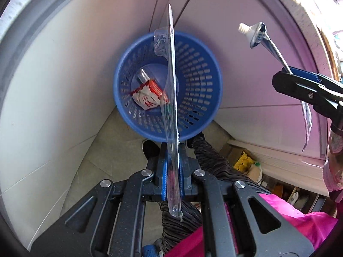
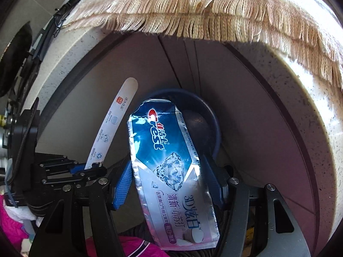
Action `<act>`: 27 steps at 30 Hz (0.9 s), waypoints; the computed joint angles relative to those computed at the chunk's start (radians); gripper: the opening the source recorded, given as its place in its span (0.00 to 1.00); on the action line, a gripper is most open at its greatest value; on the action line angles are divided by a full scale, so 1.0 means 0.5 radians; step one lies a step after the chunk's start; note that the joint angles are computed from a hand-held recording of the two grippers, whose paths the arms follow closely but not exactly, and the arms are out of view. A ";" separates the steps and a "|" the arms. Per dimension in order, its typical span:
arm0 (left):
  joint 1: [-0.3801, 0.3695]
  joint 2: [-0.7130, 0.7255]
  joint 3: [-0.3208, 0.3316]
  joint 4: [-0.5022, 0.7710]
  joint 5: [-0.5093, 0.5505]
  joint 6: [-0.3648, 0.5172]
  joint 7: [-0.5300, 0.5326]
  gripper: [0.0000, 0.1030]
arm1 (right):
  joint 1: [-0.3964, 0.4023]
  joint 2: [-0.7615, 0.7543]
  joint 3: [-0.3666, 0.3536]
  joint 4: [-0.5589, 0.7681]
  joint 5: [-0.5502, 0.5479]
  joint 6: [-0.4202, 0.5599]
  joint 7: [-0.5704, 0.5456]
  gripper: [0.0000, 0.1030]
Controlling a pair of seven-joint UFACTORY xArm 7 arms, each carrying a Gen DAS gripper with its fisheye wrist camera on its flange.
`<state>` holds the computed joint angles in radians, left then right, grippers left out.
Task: Collect trash
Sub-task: 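Carry white strip and Crest tube down over the blue wastebasket with both tools, then open left tool dropping white strip while right tool drops Crest tube into basket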
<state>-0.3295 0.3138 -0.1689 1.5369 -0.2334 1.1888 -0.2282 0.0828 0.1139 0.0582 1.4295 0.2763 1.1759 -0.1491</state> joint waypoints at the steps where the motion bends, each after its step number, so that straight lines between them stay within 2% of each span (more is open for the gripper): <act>1: 0.002 0.011 -0.003 -0.001 -0.008 0.006 0.007 0.06 | 0.003 0.012 0.001 0.001 -0.009 0.002 0.003 0.60; 9: 0.013 0.117 -0.005 0.032 -0.060 0.047 0.004 0.06 | 0.026 0.127 0.014 0.058 -0.098 0.008 0.037 0.60; 25: -0.025 0.299 0.006 0.239 0.034 0.105 -0.077 0.06 | 0.060 0.261 0.037 0.168 -0.160 0.006 0.109 0.60; 26: -0.028 0.309 0.009 0.257 0.042 0.108 -0.085 0.06 | 0.056 0.259 0.036 0.169 -0.158 0.005 0.100 0.61; 27: -0.026 0.320 0.011 0.273 0.048 0.114 -0.084 0.11 | 0.056 0.265 0.037 0.175 -0.157 0.001 0.096 0.61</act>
